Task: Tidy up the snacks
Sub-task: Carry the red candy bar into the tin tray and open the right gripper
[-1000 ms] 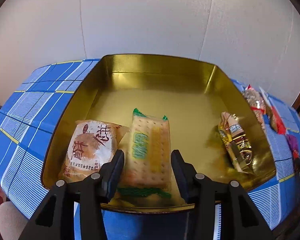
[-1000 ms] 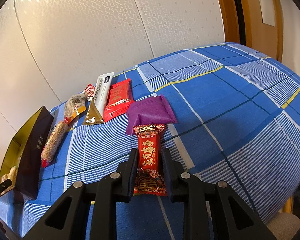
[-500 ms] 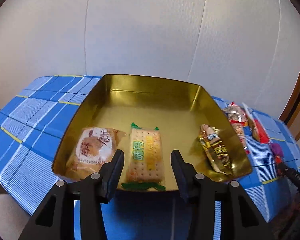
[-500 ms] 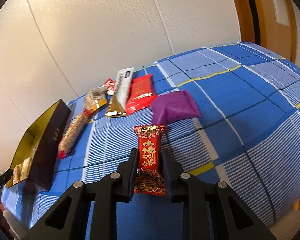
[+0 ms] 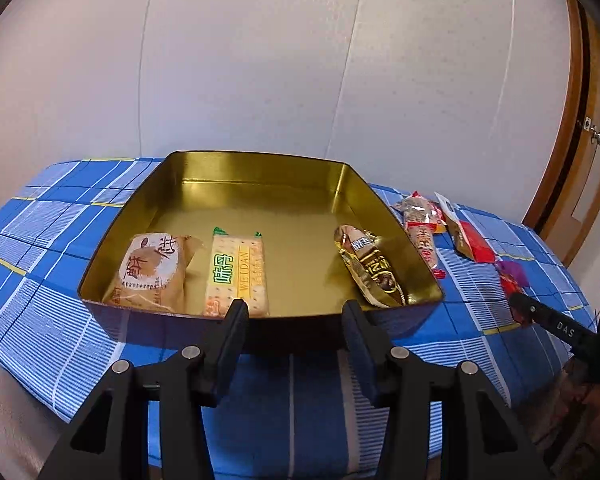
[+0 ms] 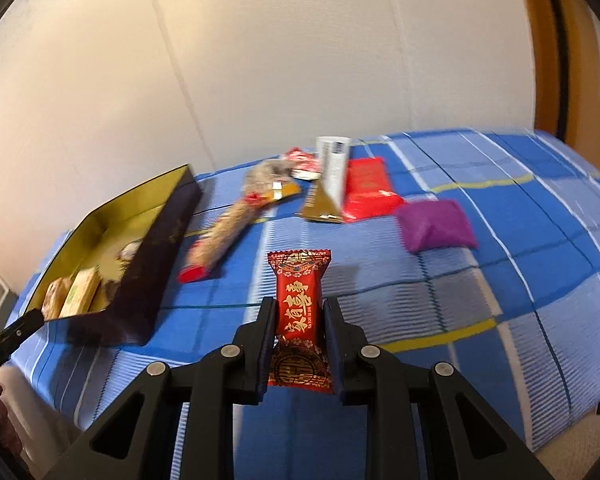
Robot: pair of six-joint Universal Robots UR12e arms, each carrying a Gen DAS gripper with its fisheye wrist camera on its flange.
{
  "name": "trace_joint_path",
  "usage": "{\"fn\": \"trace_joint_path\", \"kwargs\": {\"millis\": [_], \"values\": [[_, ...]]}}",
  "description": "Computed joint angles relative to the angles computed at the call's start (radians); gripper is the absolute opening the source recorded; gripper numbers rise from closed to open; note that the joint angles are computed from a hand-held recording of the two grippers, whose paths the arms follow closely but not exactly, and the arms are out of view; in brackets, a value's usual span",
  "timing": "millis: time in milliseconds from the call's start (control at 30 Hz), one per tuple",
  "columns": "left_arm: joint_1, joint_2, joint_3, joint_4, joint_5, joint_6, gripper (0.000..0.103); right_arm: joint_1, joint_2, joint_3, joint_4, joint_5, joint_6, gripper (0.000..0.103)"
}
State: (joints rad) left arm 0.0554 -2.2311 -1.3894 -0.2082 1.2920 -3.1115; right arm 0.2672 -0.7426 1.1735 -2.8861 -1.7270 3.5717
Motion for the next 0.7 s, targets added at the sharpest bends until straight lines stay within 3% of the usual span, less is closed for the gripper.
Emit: {"fn": "trace_joint_path", "kwargs": {"millis": [167,333,700], "values": [[-0.003,0.006,-0.023,0.038,0.007,0.001,0.049,0.016,0.019,-0.053,0.000,0.044,-0.065,0.024],[-0.006,0.010,-0.032,0.012,0.007,0.016,0.049,0.030,0.048,-0.125,0.020,0.096,-0.112,0.024],[-0.012,0.011,-0.039,-0.001,0.088,-0.001,0.049,0.064,0.166,-0.379,0.181,0.188,-0.181,0.024]]}}
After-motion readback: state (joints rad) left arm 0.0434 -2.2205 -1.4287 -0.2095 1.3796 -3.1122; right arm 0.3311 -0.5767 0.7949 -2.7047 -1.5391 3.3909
